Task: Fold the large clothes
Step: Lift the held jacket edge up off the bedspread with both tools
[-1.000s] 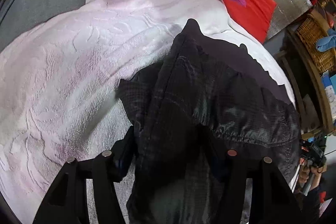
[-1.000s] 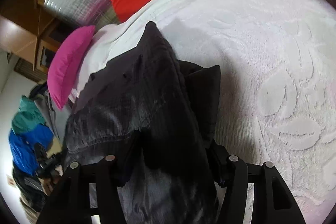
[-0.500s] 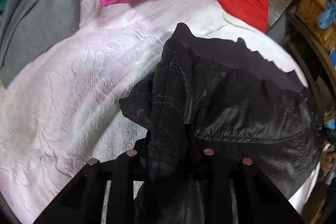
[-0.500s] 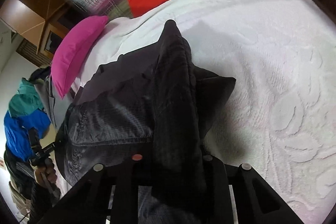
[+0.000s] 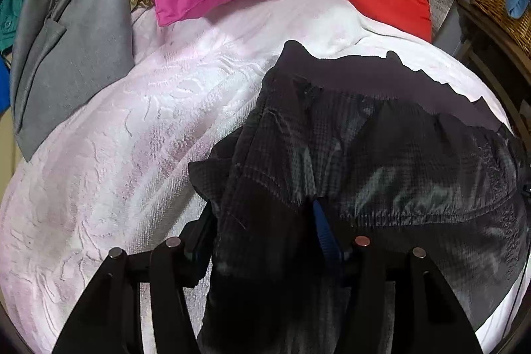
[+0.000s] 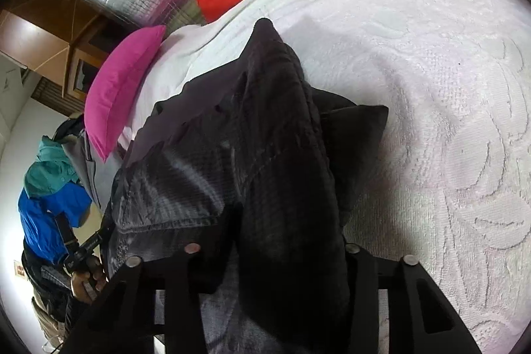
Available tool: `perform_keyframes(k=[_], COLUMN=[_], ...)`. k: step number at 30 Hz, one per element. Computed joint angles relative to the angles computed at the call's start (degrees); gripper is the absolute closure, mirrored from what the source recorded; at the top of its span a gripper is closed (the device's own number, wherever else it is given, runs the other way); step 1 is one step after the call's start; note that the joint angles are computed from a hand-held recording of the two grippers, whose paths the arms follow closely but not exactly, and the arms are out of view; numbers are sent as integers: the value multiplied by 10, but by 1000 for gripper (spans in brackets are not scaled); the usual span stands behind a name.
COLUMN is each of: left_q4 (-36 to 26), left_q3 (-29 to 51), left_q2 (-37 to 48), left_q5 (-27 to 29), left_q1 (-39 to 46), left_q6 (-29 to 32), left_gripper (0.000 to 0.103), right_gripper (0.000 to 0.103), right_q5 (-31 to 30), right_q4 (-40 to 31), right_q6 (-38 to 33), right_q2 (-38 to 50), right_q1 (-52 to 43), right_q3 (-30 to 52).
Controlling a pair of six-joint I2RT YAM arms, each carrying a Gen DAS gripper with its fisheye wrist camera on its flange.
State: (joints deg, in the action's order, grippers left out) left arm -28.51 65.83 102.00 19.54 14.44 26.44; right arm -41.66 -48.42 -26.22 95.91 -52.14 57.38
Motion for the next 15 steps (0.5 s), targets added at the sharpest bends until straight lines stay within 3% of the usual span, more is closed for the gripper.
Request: perform_keyframes(k=[5, 8, 13, 15], left_q4=[-62, -87, -160, -194], left_q3=[48, 64, 111, 128], left_q2=[32, 43, 82, 101], left_q5=[38, 49, 95, 119], left_q1=[25, 40, 57, 61], left_q6=[3, 16, 34, 60], left_gripper=[36, 26, 24, 34], right_gripper=[66, 56, 50, 54], right_q5=[9, -1, -34, -31], right_q4=[-14, -23, -29, -20], right_q6=[-5, -11, -14, -11], right_q2=[0, 17, 46, 40], right_q1=[1, -6, -17, -11], right_q3=[10, 19, 24, 18])
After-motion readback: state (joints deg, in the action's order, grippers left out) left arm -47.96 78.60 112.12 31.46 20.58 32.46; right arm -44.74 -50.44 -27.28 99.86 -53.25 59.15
